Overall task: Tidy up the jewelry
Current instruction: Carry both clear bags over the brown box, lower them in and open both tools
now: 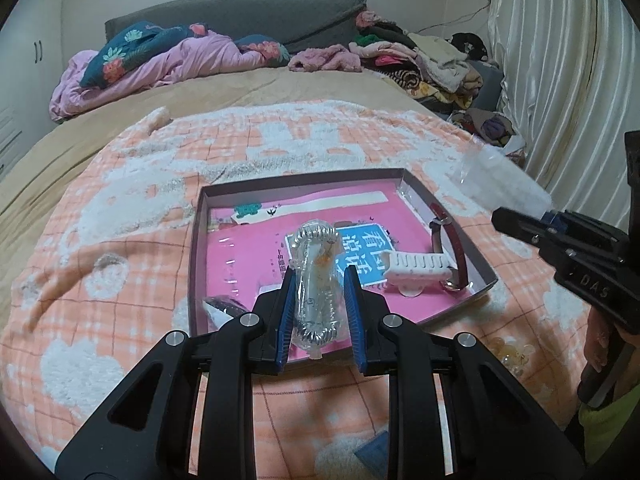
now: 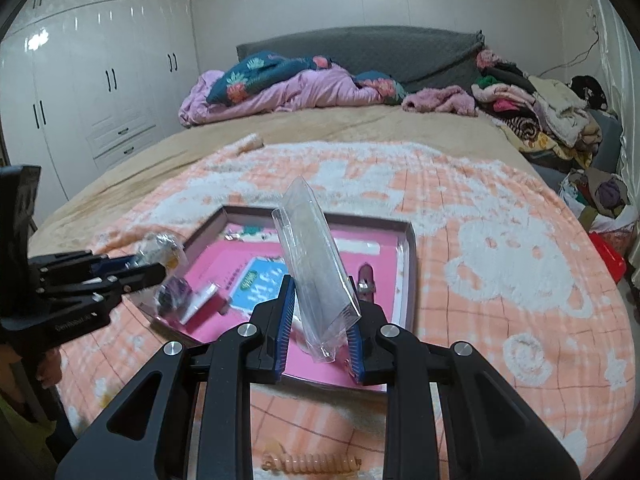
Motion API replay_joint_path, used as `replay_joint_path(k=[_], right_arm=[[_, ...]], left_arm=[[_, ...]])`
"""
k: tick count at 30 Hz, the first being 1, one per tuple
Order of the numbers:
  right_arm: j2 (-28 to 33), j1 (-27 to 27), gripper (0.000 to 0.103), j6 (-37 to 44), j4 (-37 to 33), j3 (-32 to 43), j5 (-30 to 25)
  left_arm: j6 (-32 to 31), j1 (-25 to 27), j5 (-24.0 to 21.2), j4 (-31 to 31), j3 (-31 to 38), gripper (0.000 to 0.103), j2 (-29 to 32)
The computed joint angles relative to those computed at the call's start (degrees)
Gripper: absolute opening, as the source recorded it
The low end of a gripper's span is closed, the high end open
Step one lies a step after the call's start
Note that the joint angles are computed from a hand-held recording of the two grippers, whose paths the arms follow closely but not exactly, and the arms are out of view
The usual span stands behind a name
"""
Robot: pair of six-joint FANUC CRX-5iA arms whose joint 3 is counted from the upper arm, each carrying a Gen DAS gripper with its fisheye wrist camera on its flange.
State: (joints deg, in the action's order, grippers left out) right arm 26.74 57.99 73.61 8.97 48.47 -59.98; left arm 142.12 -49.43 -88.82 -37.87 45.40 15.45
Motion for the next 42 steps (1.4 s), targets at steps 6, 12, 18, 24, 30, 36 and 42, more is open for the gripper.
replay_joint_path(k=[6, 12, 18, 24, 30, 36, 42], right_arm=[[1.91, -0.99, 0.023, -0.29, -0.97, 1.64, -1.79], [3.01, -1.33, 0.023, -0.4, -1.06, 2.27, -2.67], [4.27, -1.61, 0.023, -1.45, -0.61, 3.15, -3.9], [4.79, -1.78, 0.023, -2.24, -0.35, 3.15, -4.37], [5.4, -1.9, 0.023, -2.55, -0.28, 3.57, -5.09], [6.06, -2.0, 0.025, -2.49, -0.8, 4.39, -6.21], [6.03, -2.17, 0.035, -2.83, -1.38, 4.35, -6.7]], left_arm=[[-0.13, 0.96, 0.27, 1.32, -0.37, 0.016, 0.65], [-0.14, 2.25, 1.01, 2.85, -0.94, 0.016, 1.11], [-1.2, 3.02, 1.4, 3.99, -0.63, 0.016, 2.1], [-1.43, 3.88, 2.01, 5.36, -1.08, 0.016, 2.66], [-1.25, 4.78, 3.0, 6.69, -2.36, 0.017, 2.53], [-1.47, 5.35, 3.77, 7.57, -2.6, 0.017, 2.9], [-1.38, 5.06, 3.92, 6.79, -2.09, 0.03, 2.91]])
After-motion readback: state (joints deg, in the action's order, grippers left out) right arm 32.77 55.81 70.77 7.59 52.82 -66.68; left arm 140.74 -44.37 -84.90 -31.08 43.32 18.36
